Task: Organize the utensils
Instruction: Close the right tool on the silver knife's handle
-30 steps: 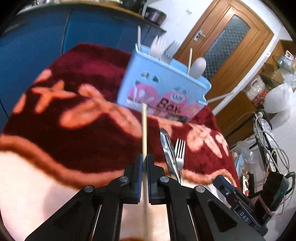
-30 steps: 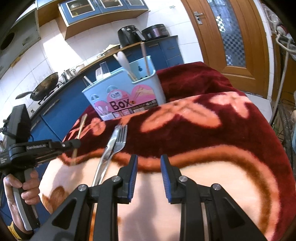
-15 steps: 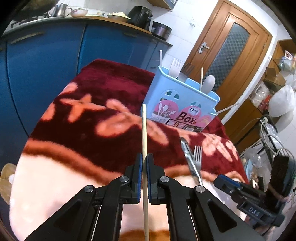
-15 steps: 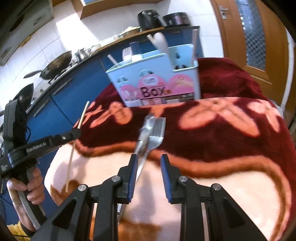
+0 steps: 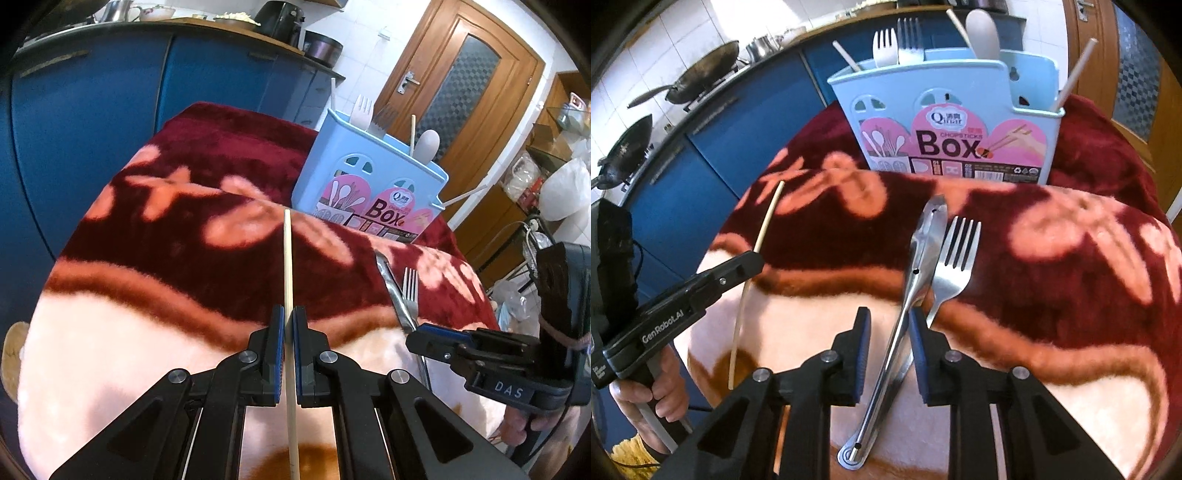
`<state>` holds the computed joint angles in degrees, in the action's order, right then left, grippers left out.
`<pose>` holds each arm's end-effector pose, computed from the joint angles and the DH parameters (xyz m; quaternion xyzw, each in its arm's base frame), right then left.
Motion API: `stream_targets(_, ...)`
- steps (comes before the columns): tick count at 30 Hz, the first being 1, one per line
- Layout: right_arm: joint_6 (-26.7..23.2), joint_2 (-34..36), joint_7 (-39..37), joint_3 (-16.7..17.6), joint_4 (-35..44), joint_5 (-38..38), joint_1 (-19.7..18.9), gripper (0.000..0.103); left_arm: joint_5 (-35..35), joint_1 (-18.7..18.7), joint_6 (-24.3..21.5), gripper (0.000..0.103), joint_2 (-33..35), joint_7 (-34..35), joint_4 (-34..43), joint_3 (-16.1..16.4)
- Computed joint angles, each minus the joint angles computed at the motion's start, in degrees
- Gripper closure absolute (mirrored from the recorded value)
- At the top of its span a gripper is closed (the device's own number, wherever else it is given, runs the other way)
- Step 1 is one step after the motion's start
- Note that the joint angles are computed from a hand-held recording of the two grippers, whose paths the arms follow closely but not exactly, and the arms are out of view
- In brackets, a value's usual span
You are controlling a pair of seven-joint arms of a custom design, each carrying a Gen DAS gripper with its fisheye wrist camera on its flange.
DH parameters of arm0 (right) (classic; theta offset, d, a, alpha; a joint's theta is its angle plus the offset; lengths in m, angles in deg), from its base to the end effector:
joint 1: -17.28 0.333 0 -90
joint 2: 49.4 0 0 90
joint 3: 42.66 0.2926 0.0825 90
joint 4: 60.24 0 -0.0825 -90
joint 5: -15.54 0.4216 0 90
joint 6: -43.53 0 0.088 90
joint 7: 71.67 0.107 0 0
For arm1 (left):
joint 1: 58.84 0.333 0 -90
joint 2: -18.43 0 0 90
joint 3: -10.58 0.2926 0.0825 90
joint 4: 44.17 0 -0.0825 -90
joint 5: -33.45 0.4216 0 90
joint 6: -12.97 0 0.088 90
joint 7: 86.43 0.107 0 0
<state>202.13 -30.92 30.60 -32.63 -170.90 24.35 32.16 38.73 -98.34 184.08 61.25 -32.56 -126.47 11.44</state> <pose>0.6211 0.2744 0.3347 -0.7050 0.6582 -0.0496 0.2592 0.6109 -0.5004 0.3052 -0.6047 0.6938 -0.3829 0.0797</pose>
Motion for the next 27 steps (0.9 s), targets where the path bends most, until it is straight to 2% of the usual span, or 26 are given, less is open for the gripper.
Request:
stream_targets(7, -9.72, 3.18, 1.67, -1.75, 6.83, -4.16, 1.19, 0.079, -0.68, 0.69, 1.47, 0.099, -0.42, 1.02, -0.84, -0.71)
stream_targets(13, -17.32, 7.54, -2.52, -0.37, 14.35, 0.48, -1.26, 0.08, -2.1, 2.3, 0.6, 0.099, -0.02, 4.05, 0.08, -3.01)
stream_targets(17, -19.17, 8.07, -4.36, -0.5, 15.47, 1.89, -1.58, 0.083, -2.19, 1.43, 0.79, 0.099, 0.24, 3.95, 0.53, -2.02)
stream_targets(19, -17.78, 7.38, -4.47, -0.74, 14.25, 2.01, -1.3, 0.085, -2.38, 1.34, 1.57, 0.099, 0.27, 4.0, 0.44, -1.99)
stream_targets(21, -14.24, 5.79, -4.77, -0.67, 11.26, 2.93, -1.52, 0.088, -2.5, 0.94, 2.34, 0.099, 0.21, 4.13, 0.32, -1.62)
stream_targets(24, -5.2, 2.68, -6.59, 0.62, 4.66, 5.99, -2.31, 0.089, -2.39, -0.26, 2.8, 0.099, 0.17, 3.58, 0.4, -0.19)
stream_targets(27, 4.84, -0.46, -11.22, 3.96, -1.98, 12.73, -4.76, 0.089, -2.47, -1.41, 4.59, 0.099, -0.1, 2.86, 0.0, 1.2)
